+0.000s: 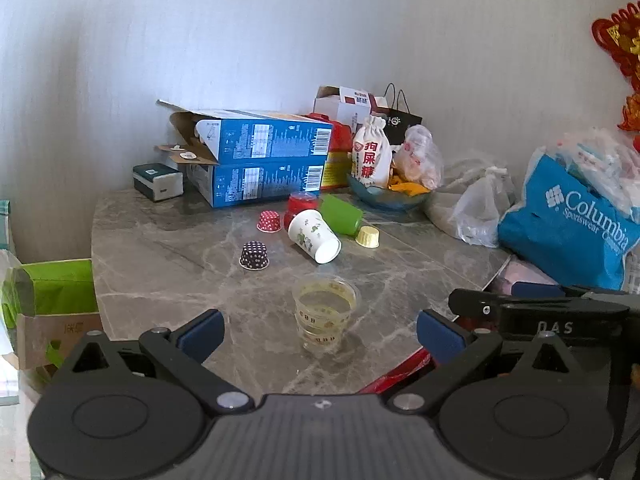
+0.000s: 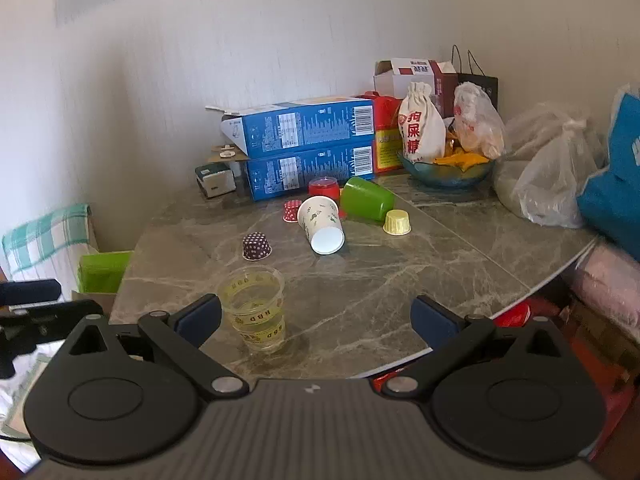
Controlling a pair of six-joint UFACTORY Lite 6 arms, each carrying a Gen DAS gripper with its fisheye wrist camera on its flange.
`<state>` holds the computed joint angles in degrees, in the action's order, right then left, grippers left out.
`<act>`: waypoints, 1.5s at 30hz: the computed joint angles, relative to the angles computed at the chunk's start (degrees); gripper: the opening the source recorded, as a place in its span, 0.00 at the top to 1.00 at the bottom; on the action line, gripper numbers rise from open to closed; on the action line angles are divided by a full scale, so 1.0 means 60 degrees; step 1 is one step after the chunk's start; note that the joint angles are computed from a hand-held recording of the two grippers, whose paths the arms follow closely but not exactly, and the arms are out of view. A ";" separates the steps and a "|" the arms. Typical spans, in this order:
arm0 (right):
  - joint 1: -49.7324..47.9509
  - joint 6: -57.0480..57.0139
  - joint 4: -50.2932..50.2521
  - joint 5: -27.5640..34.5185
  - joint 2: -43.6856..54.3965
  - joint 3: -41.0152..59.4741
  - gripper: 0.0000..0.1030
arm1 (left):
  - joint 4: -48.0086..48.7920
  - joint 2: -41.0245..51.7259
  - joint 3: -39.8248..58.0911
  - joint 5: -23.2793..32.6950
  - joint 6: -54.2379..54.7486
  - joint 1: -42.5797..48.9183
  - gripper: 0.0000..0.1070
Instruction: Flip cup upright
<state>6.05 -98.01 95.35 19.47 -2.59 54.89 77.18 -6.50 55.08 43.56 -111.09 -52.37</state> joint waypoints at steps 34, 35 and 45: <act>-0.0460 -0.0896 0.0764 0.0514 -0.2165 -0.1900 0.01 | 0.0281 -0.0007 -0.0318 0.1895 -0.1033 -0.1622 0.04; -0.0447 -0.0909 0.0776 0.0508 -0.2169 -0.1908 0.01 | 0.0250 0.0024 -0.0311 0.1869 -0.1026 -0.1600 0.04; -0.0366 -0.1040 0.0934 0.0503 -0.2231 -0.1985 0.01 | 0.0203 0.0047 -0.0373 0.1787 -0.1099 -0.1570 0.04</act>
